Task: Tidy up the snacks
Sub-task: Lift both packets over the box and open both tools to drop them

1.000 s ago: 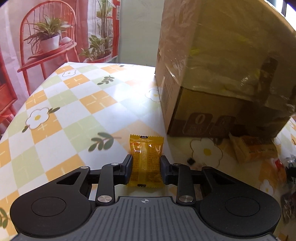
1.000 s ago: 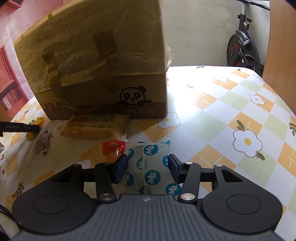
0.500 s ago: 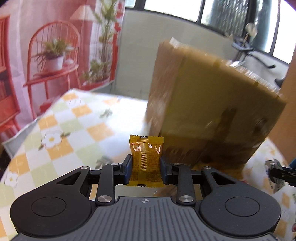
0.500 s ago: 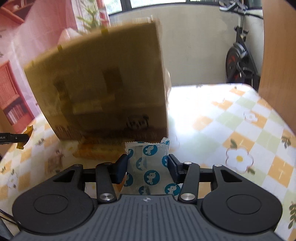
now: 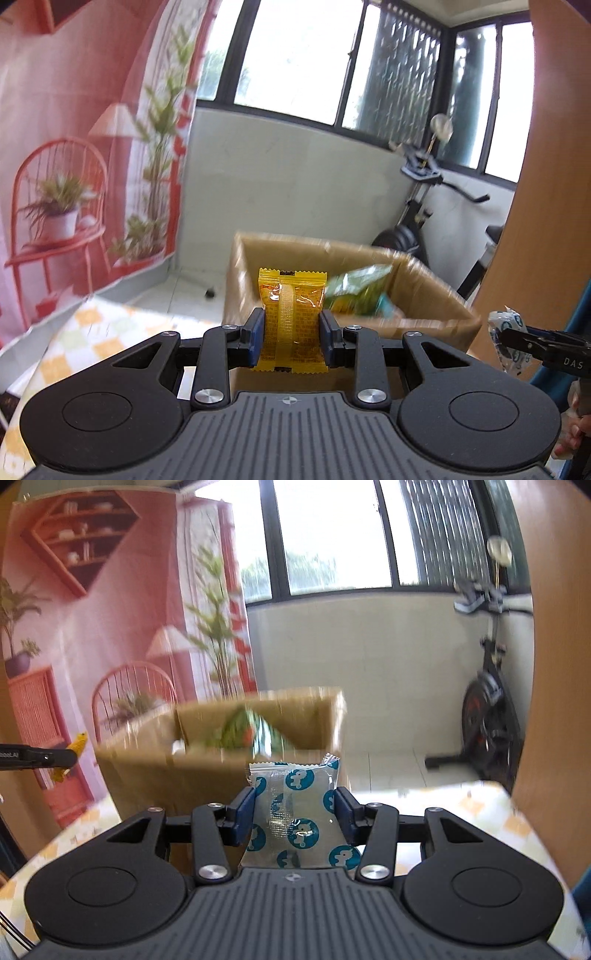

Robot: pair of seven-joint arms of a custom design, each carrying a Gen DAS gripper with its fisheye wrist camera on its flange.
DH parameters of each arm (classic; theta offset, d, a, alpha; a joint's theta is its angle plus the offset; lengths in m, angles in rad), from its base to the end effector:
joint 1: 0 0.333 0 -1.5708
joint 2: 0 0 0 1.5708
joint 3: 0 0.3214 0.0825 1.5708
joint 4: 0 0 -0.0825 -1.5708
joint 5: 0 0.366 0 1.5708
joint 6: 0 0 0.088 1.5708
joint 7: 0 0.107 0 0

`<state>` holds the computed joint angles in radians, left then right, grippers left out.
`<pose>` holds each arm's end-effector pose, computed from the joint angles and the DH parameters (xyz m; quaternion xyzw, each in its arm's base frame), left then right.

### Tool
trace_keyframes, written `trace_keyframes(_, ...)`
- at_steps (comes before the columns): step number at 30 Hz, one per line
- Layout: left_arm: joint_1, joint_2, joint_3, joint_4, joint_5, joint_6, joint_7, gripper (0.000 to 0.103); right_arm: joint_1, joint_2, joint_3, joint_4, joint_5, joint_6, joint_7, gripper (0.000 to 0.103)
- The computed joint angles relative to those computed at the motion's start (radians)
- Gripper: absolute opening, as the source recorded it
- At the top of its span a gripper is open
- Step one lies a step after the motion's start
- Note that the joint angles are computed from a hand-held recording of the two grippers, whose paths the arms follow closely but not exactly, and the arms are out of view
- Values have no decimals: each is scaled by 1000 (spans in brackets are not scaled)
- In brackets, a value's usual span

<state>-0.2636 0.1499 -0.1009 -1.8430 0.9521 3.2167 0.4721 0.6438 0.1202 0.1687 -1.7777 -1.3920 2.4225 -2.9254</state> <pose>0.5448 -0.2868 0.5751 -0.5082 0.6521 -0.5006 0.2566 0.4360 0.4465 0.5584 -0.5572 0.6098 -0.3581 0.4354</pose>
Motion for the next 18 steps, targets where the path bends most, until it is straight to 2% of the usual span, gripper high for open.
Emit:
trace_keyframes(3,54,63,-92,72,-126,-17,145,33,-13,14,-13,47,-27,38,-19,49)
trace_keyframes(7,64,154,-140,169,-232,-33,274,33,-26,70,-35,140,-9,90,-135,49)
trace_keyframes(10,102,216,-216,235,-319,-59,383,33,-24,133,-58,223,34,118,-233,49)
trace_keyframes(14,98,267,-232,313,-383,-124,483,33,-20,238,-99,362,123,163,-348,49)
trace_keyframes(15,90,273,-224,325,-393,-130,498,33,-21,261,-107,392,149,175,-375,49)
trace_keyframes(16,64,266,-190,319,-389,-126,489,33,-22,280,-114,421,174,186,-405,49)
trace_keyframes(18,62,262,-181,311,-408,-124,507,33,-19,315,-129,468,217,200,-459,49)
